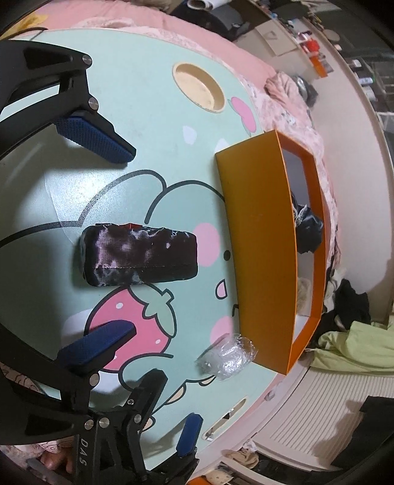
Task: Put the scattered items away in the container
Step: 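Grasp the clear plastic bag with the right gripper while the left holds the case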
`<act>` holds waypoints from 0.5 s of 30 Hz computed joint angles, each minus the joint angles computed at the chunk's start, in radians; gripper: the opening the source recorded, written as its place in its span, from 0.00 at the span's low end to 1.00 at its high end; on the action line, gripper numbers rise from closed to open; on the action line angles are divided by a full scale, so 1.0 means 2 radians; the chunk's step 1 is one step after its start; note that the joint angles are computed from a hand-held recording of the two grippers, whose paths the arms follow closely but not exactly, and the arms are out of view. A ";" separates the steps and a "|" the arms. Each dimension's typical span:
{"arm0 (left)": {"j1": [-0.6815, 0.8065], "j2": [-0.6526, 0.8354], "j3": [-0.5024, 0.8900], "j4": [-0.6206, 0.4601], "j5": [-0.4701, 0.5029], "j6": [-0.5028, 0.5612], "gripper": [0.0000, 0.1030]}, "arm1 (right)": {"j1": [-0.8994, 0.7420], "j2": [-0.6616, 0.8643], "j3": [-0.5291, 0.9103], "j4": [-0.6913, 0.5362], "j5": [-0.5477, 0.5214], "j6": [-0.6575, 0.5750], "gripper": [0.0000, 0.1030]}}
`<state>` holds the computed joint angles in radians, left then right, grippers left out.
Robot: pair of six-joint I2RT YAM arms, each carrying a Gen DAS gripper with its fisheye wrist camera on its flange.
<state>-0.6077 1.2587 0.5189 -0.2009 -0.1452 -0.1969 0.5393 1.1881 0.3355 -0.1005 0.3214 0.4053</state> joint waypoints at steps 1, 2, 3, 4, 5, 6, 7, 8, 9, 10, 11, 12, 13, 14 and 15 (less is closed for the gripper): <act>0.001 -0.001 -0.001 0.001 0.000 0.001 1.00 | -0.007 -0.001 0.001 -0.004 -0.009 0.000 0.96; 0.000 0.000 0.000 0.001 0.000 0.000 1.00 | -0.013 -0.003 0.000 -0.006 -0.015 0.000 0.96; -0.001 0.001 0.000 0.001 -0.001 -0.001 1.00 | -0.016 -0.006 0.001 -0.009 -0.015 -0.001 0.96; 0.000 0.001 0.000 0.002 0.000 0.000 1.00 | -0.019 -0.010 0.000 -0.011 -0.019 -0.004 0.96; 0.001 0.000 0.000 0.002 0.001 0.000 1.00 | -0.021 -0.013 0.000 -0.011 -0.026 -0.008 0.96; 0.000 0.000 -0.001 0.003 0.001 0.000 1.00 | -0.023 -0.016 0.001 -0.011 -0.034 -0.012 0.96; -0.002 0.000 -0.001 0.003 0.000 -0.002 1.00 | -0.023 -0.015 0.005 -0.013 -0.035 -0.015 0.95; -0.002 0.000 -0.001 0.003 0.000 -0.002 1.00 | -0.023 -0.011 0.012 -0.015 -0.036 -0.018 0.93; -0.003 0.000 -0.001 0.003 -0.001 -0.003 1.00 | -0.024 -0.006 0.021 -0.017 -0.037 -0.022 0.92; -0.003 0.000 -0.001 0.003 -0.001 -0.003 1.00 | -0.022 0.000 0.031 -0.016 -0.033 -0.026 0.91; -0.002 0.000 -0.001 0.003 -0.001 -0.002 1.00 | -0.020 0.007 0.042 -0.015 -0.026 -0.030 0.91; -0.002 0.000 -0.001 0.003 -0.001 -0.003 1.00 | -0.017 0.017 0.055 -0.014 -0.018 -0.034 0.91; -0.002 0.000 -0.001 0.003 -0.001 -0.003 1.00 | -0.015 0.028 0.068 -0.013 -0.011 -0.039 0.91; -0.003 -0.001 -0.002 0.004 -0.001 -0.003 1.00 | -0.015 0.041 0.079 -0.009 -0.004 -0.044 0.87; -0.005 -0.002 -0.003 0.004 -0.004 -0.006 1.00 | -0.016 0.055 0.090 -0.005 0.000 -0.047 0.83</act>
